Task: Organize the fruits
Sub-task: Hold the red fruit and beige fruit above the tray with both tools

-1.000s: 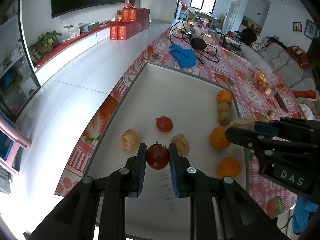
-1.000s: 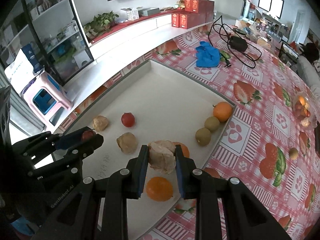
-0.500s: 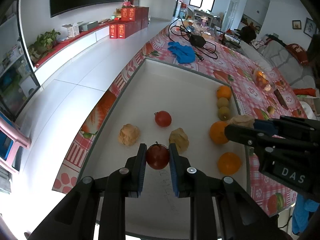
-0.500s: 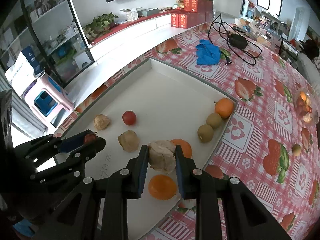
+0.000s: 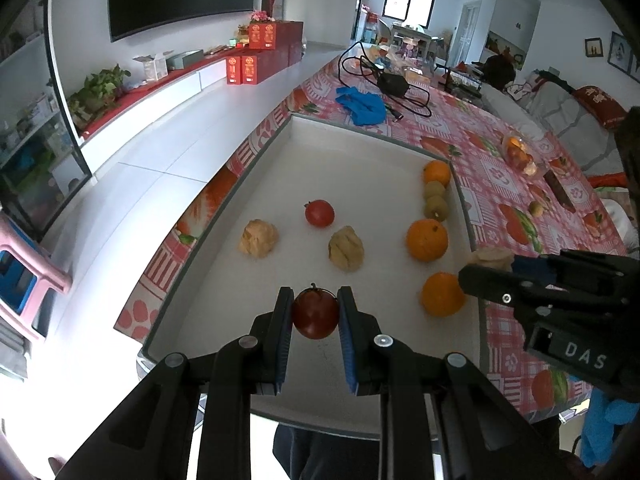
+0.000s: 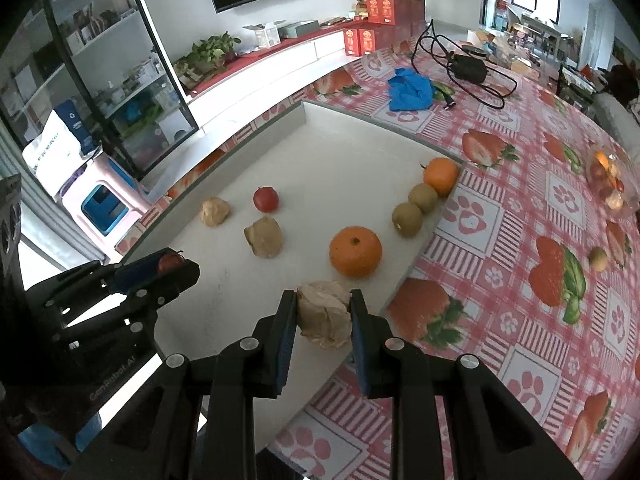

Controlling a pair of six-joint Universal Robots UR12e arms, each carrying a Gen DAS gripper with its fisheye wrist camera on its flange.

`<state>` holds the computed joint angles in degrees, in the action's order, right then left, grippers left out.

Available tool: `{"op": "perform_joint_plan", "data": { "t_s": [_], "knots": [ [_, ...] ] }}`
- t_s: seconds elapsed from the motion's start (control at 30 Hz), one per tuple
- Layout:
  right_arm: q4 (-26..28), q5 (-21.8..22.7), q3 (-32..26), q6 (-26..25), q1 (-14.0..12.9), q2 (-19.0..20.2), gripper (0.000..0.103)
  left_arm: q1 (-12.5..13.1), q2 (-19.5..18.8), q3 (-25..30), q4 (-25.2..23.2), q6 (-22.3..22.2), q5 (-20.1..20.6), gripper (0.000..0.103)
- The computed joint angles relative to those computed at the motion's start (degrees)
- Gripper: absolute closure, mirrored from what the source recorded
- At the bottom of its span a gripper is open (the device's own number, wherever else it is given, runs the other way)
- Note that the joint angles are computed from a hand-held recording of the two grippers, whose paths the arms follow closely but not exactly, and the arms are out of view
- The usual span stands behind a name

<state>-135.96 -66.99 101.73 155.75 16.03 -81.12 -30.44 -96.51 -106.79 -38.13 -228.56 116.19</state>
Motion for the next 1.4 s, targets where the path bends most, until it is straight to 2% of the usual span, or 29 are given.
{"op": "perform_joint_plan", "data": {
  "t_s": [0.33, 1.4],
  "knots": [
    [0.0, 1.2, 0.7, -0.6, -0.7, -0.3, 0.076, -1.2, -0.5, 1.3, -1.3, 0.0, 1.7, 0.079],
    [0.6, 1.6, 0.5, -0.5, -1.0, -0.1, 0.076, -1.3, -0.8, 1.6, -1.5, -0.1, 1.5, 0.079]
  ]
}}
